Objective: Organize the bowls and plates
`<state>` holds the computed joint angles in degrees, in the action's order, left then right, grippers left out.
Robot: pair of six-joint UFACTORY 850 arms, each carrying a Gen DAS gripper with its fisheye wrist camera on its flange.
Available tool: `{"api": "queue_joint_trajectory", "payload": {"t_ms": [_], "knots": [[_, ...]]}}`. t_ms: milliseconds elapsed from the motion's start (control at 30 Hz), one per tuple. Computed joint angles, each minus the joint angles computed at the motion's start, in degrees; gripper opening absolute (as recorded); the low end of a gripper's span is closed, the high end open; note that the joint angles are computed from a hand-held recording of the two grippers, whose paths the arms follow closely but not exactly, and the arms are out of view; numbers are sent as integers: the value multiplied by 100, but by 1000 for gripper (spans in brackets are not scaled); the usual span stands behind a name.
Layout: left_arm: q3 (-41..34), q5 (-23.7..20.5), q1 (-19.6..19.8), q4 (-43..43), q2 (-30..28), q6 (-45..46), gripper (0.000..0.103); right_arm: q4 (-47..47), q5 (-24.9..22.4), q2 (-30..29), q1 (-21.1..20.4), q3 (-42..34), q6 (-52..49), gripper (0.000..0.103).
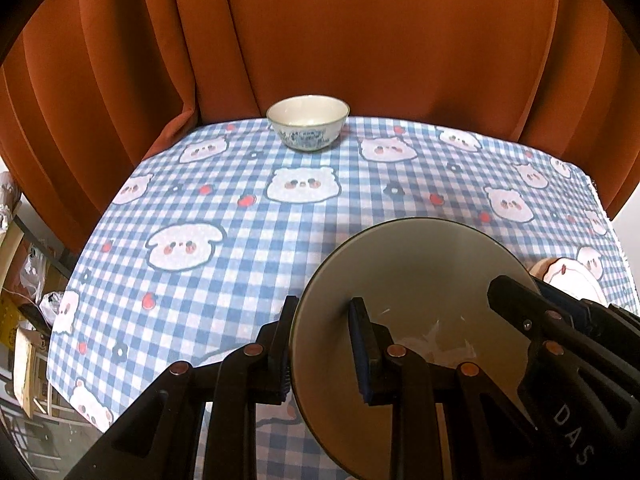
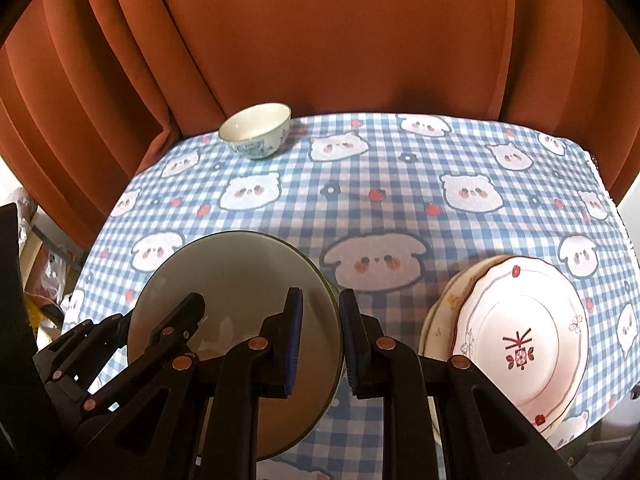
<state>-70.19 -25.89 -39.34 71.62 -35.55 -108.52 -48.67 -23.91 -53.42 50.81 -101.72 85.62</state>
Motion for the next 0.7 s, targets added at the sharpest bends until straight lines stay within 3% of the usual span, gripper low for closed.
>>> {"api": "queue_joint_trajectory", "payload": {"t_ms": [700], "knots": [[-430,211,140,-613,-525,901,23,1024,-125,-573,-165,-557,-905,23]]}}
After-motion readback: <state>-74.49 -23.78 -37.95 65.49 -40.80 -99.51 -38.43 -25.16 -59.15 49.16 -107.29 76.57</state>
